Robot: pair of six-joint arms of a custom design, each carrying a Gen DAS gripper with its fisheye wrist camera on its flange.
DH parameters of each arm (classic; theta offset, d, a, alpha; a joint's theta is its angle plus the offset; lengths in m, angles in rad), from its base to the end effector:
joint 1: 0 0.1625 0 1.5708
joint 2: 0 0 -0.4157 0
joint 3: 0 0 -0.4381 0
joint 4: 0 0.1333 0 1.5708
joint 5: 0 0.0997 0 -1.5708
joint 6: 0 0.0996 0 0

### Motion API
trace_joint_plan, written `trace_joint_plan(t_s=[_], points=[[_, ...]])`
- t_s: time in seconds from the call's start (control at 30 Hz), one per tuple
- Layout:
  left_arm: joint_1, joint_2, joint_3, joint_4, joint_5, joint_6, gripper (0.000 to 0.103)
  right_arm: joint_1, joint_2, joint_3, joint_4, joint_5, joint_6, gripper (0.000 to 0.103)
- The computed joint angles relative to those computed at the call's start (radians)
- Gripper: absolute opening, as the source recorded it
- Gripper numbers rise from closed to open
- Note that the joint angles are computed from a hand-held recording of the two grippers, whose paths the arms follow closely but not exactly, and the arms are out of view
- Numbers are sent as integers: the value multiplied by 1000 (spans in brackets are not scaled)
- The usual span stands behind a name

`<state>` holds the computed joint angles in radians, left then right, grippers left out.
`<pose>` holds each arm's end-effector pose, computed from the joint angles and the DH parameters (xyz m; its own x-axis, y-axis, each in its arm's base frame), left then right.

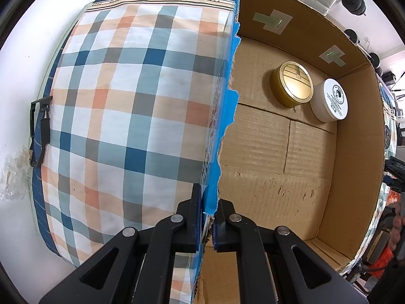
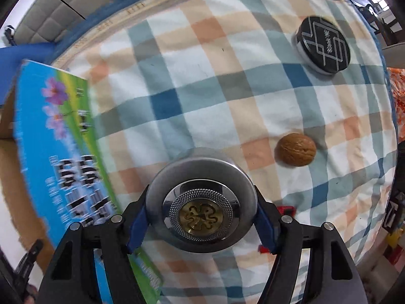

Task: Organize rigid objects
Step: 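Carry the silver puck light into the box and release it with the right gripper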

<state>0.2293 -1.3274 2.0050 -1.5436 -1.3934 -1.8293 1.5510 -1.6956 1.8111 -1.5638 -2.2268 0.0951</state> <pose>-0.4078 -0.2501 0.1520 -0.6884 -0.4191 -0.5920 -0.2983 0.9076 -0.2956 0.0632 -0.4741 0.4340 -0.7883 0.0357 0.6143 0.0949 0.9934 0.0642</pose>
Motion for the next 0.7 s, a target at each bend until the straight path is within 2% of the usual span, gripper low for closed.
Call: trace_joint_plan(t_s=[0.37,0.57,0.7], points=[[-3,-29,25,-37,1,2,5,173,-40,-95,103,181,-26,73],[-2,-36,32,-43,0,4,5,260,-53,-36,84,270,-31,73],[-3,-42,35,-48,0,5,5,314,-35,5,70,293,-29,73]])
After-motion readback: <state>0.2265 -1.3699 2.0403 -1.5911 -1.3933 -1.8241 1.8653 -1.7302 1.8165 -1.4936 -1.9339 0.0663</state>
